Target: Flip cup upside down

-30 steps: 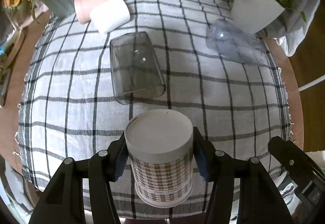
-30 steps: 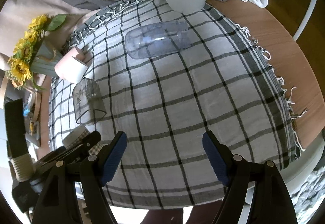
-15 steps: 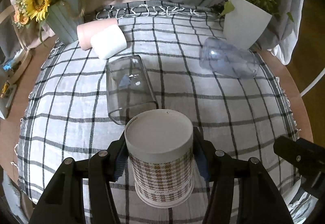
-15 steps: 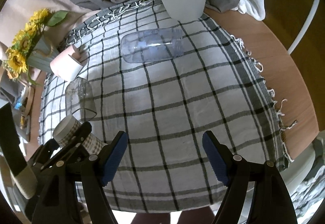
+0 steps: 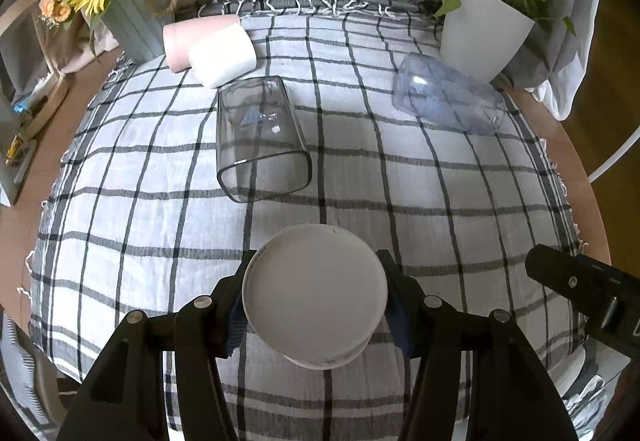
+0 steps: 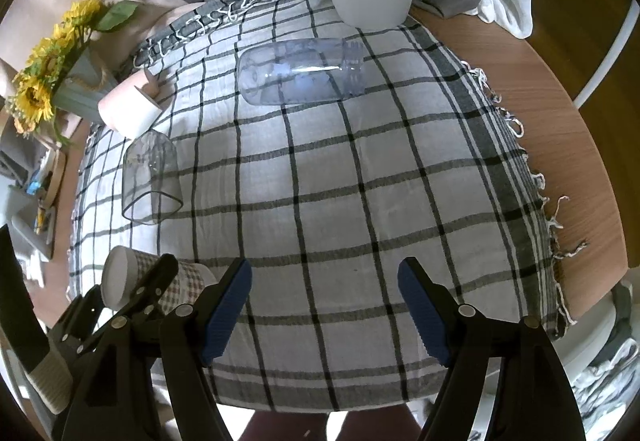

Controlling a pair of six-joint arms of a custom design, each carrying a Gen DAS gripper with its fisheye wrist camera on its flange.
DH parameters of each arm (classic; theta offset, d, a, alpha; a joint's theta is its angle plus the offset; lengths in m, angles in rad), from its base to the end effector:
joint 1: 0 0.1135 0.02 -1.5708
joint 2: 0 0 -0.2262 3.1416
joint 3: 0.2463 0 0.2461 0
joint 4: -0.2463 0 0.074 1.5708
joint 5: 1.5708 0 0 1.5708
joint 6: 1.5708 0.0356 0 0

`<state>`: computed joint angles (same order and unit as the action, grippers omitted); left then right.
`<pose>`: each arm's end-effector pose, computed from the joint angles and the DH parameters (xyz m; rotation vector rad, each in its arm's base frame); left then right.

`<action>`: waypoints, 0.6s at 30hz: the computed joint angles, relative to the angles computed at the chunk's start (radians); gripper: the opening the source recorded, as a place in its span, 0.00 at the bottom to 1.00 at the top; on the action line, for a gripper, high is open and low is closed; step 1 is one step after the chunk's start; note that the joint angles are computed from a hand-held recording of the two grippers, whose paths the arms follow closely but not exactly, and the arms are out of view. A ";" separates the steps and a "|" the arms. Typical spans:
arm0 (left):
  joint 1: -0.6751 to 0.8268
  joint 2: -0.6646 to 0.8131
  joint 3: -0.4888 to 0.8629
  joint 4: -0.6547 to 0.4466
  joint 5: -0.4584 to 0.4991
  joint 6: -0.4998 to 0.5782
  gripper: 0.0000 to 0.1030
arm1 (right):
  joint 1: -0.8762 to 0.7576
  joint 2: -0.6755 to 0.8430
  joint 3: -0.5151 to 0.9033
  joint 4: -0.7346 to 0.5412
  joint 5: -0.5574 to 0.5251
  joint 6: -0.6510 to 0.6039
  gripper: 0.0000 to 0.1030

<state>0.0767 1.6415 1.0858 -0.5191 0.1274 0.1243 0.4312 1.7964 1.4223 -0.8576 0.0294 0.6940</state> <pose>0.3218 0.0202 0.1681 0.1052 2.6324 -0.1003 0.3194 0.1458 0.1993 0.3780 2.8054 0.2233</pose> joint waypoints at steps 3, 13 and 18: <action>0.003 0.009 0.009 -0.026 0.009 -0.016 0.54 | -0.004 -0.002 -0.002 -0.005 -0.003 -0.010 0.74; 0.003 -0.026 -0.002 -0.028 -0.025 -0.045 0.81 | -0.011 -0.006 0.000 -0.032 -0.001 -0.035 0.75; 0.030 -0.099 0.003 -0.087 0.004 -0.025 0.88 | 0.006 -0.052 -0.003 -0.063 0.038 0.001 0.78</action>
